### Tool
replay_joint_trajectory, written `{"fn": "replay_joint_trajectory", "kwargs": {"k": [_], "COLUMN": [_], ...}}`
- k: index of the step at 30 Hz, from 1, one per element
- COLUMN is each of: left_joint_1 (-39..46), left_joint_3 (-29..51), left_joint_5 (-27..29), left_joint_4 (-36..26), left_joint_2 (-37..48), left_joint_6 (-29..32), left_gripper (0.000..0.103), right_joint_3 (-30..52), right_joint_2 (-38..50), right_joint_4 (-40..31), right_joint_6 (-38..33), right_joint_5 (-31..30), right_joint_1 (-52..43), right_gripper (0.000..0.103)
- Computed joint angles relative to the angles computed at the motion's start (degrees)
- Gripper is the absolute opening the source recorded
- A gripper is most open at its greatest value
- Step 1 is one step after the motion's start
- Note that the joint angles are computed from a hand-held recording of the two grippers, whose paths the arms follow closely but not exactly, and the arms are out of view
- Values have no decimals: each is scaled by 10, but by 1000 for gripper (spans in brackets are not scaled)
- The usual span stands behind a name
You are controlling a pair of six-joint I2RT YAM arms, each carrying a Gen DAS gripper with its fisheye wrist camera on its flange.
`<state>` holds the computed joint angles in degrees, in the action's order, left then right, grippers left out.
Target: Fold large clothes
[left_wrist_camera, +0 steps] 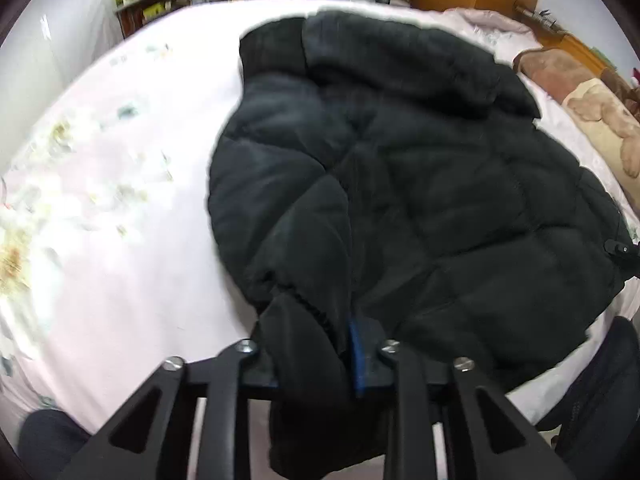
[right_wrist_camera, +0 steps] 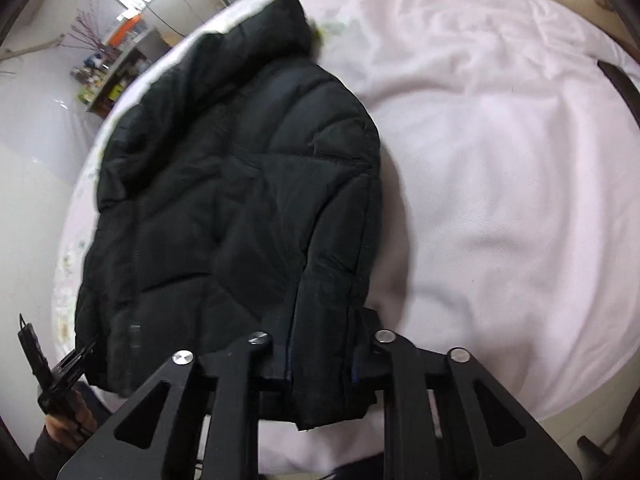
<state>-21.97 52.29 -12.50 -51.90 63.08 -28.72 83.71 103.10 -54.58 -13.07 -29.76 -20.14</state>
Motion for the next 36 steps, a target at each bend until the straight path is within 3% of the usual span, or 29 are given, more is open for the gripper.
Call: {"fn": "replay_joint_trajectory", "kwargs": {"k": [8,14,18,21,24,29,33,36], "left_joint_1": [23,-59,-163,-97,44,300,382,381], "left_joint_3": [22,27,63,90,116,151,185,198], "left_joint_5": [26,9,-44,-11,84,278,341,341], "left_joint_4": [-120,-223,-257,-232,-197,-176,-157,-127], "left_joint_2": [-165,-270,-283,-280,-274,-252,-210,-184], "left_joint_6": [-16,-106,-191,-137,-45,88,123,105], "left_gripper": [19,19,19,19,19,19,18,18], "right_joint_3": [-86,-154,-141,-108,-79,-25,18,44], "right_joint_2": [-149,-225,-229,-225,-225,-219,-211,-200], "right_joint_4": [-54,-147,-210,-252,-270,-227,-165,-114], "right_joint_6": [-45,-148,-203,-230,-232,-148,-53,12], "right_joint_5": [-63,-109,-148,-191,-224,-258,-261,-250], "right_joint_1": [-37,-135,-199,-228,-233,-190,-143,-103], "right_gripper": [14,14,14,14,13,13,13,14]}}
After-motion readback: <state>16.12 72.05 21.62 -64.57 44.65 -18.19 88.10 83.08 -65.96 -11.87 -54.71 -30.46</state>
